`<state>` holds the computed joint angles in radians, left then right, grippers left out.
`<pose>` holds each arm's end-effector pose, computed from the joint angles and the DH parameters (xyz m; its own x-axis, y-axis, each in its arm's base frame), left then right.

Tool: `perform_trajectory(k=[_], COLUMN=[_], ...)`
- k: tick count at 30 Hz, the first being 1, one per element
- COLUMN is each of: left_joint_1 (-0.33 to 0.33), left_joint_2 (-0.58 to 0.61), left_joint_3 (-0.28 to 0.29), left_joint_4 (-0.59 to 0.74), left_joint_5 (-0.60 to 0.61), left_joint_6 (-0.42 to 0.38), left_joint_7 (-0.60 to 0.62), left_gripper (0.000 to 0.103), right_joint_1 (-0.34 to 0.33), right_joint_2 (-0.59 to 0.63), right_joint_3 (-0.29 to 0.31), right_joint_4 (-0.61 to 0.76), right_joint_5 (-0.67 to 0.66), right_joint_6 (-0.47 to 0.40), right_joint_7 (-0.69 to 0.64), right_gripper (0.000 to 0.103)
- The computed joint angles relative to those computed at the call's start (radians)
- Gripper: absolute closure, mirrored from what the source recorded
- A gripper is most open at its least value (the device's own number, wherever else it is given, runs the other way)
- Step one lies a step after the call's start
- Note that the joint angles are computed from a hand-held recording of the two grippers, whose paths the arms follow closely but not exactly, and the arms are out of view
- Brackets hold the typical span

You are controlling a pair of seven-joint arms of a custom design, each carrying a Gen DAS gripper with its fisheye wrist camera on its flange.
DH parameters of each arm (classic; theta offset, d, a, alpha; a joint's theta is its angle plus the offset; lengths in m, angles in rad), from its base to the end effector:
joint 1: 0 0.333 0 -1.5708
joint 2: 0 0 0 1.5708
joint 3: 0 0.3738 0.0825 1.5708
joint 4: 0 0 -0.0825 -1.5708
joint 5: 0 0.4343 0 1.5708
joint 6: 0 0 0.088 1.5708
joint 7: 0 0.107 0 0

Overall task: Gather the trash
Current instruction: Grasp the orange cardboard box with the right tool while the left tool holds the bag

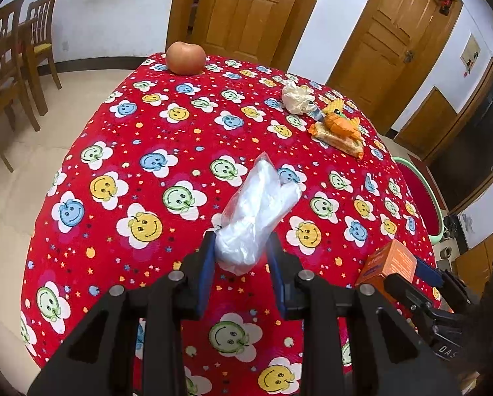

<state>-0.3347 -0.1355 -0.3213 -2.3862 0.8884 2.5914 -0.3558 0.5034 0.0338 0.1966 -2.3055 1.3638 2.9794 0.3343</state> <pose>0.4141 -0.3405 0.4243 0.4402 -0.8561 0.2706 -0.6452 -0.5112 -0.5678 0.4730 0.3088 0.3882 0.6454 -0.7357 -0.2056 -0.6376 -0.3706 -0.6753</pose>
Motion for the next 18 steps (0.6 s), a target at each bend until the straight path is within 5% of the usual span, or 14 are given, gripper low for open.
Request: perform_trajectory(k=[18], left_joint_1=[0.001], left_joint_2=[0.043], left_joint_3=[0.011], left_joint_4=[0.035], left_joint_5=[0.027], left_joint_6=[0.059], left_joint_7=[0.008], left_gripper=[0.076], right_joint_1=[-0.03], right_joint_2=[-0.008], right_joint_3=[-0.022], right_joint_4=[0.023], right_joint_5=[0.127], right_joint_6=[-0.073], right_joint_7=[-0.078], right_gripper=[0.039])
